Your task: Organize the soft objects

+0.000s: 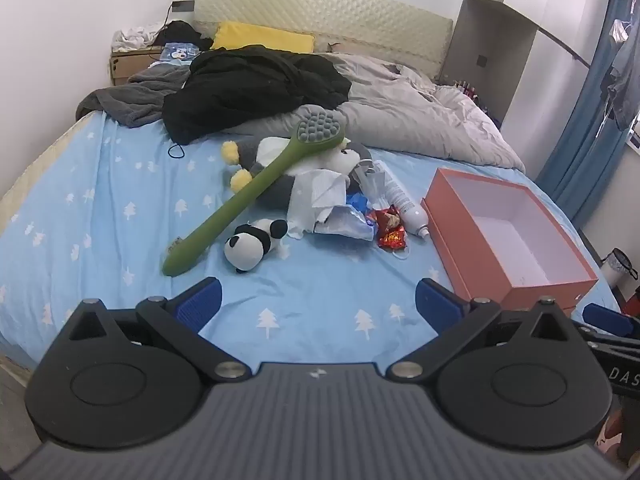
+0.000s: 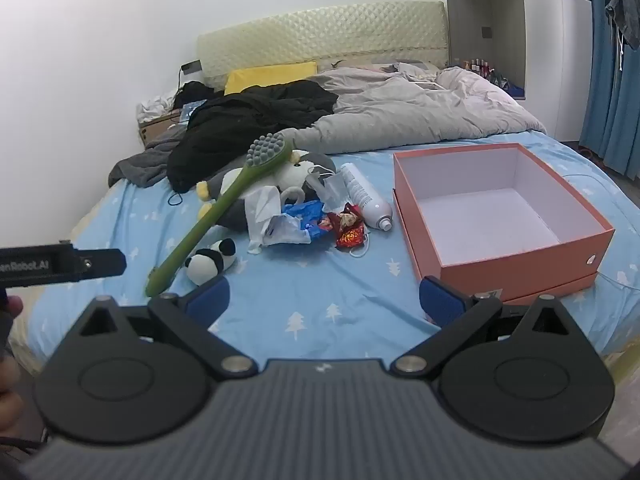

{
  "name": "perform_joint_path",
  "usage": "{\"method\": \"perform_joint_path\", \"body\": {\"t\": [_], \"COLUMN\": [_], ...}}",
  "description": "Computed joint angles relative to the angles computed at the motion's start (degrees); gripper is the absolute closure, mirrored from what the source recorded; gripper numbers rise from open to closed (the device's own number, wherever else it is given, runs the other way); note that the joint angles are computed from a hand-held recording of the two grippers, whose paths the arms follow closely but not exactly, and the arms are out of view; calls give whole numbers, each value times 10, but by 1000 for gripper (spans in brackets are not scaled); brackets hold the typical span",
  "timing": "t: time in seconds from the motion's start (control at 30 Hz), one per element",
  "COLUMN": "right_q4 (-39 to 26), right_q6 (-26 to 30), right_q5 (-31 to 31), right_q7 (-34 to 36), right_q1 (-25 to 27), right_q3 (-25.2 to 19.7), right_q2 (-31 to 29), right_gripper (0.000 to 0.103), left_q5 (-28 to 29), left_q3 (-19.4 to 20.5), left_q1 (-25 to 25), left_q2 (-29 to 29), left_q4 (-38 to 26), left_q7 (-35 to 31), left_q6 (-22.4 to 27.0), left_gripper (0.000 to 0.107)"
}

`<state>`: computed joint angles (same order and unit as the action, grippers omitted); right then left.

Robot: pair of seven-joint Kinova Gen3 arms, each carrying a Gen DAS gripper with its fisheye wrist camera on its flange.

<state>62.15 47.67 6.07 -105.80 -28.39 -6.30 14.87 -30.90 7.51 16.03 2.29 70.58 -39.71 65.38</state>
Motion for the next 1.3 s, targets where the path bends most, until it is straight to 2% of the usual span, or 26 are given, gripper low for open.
{"method": "perform_joint_path", "body": {"t": [0.07,0.37,0.6,1.3], "right_q4": [-8,-1,-7,0], "right_q6": [13,8,19,22], "right_q5": [0,-3,-11,-1], "right_q7": [0,0,10,-9], "right_q1": [-1,1,7,3], "right_q3": [0,-1,-2,-1], "right_q2": [2,-3,-4,-8], "right_gripper": [0,0,0,0], "left_q5": [21,12,32,18], "left_q3": [-2,-6,-6,-2], "left_q1": [-3,8,-1,4], "left_q2": [10,8,8,6], "left_q4": [-23,-15,-11,-11], "left_q7": [-17,-11,-33,-26], "left_q6": [27,17,8,14], "left_gripper": [4,4,4,4]}}
